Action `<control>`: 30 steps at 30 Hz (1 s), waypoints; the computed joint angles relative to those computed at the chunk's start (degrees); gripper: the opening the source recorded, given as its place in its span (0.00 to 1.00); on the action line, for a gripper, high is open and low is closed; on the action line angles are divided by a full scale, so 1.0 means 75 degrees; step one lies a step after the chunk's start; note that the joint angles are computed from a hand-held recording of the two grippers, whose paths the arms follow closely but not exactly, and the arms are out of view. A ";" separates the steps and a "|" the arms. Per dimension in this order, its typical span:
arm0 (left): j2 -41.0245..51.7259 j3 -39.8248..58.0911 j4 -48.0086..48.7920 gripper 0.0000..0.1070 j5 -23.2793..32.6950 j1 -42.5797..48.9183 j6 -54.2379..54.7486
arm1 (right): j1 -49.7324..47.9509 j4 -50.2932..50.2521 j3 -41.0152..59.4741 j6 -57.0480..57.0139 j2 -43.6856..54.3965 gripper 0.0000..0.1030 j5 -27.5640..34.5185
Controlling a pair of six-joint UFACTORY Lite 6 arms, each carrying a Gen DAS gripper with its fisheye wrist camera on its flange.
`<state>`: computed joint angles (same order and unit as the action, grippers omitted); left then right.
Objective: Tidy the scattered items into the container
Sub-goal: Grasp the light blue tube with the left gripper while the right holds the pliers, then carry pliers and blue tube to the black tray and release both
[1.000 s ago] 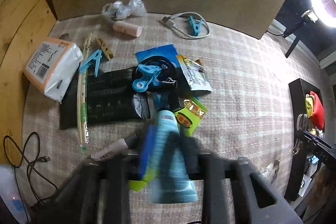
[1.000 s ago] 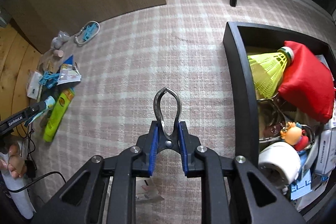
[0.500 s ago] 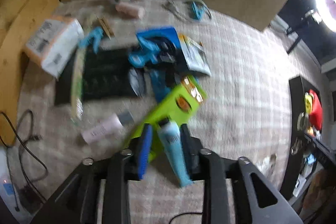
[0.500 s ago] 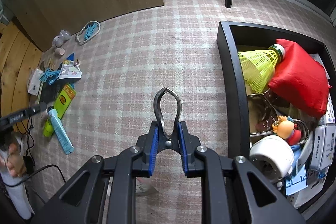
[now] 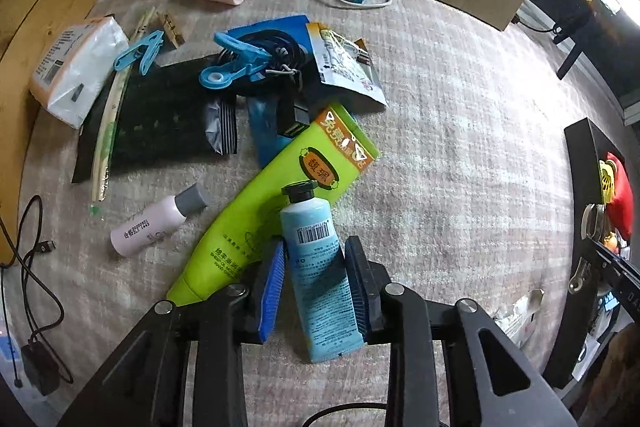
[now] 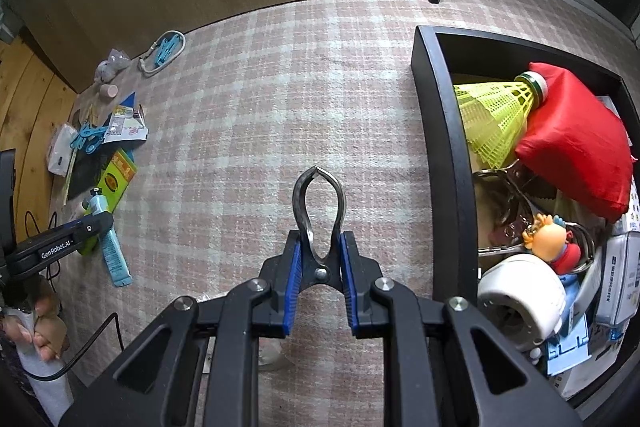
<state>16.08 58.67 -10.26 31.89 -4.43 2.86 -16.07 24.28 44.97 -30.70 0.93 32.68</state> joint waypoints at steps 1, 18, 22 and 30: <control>0.0006 0.0013 -0.0077 0.24 0.0030 0.0031 0.0081 | -0.0026 0.0030 -0.0013 -0.0053 -0.0019 0.18 0.0006; -0.1527 0.0504 -0.0233 0.24 0.0993 -0.1078 -0.0014 | -0.0952 0.0420 0.0120 -0.0817 -0.0801 0.18 0.0715; -0.1593 0.1030 -0.0228 0.24 0.1310 -0.2099 -0.0396 | -0.1727 0.0496 0.0322 -0.1337 -0.1052 0.18 0.1196; -0.0391 0.3050 -0.0357 0.24 0.1783 -0.4438 -0.1034 | -0.4209 0.0394 0.1274 -0.2578 -0.0984 0.18 0.2144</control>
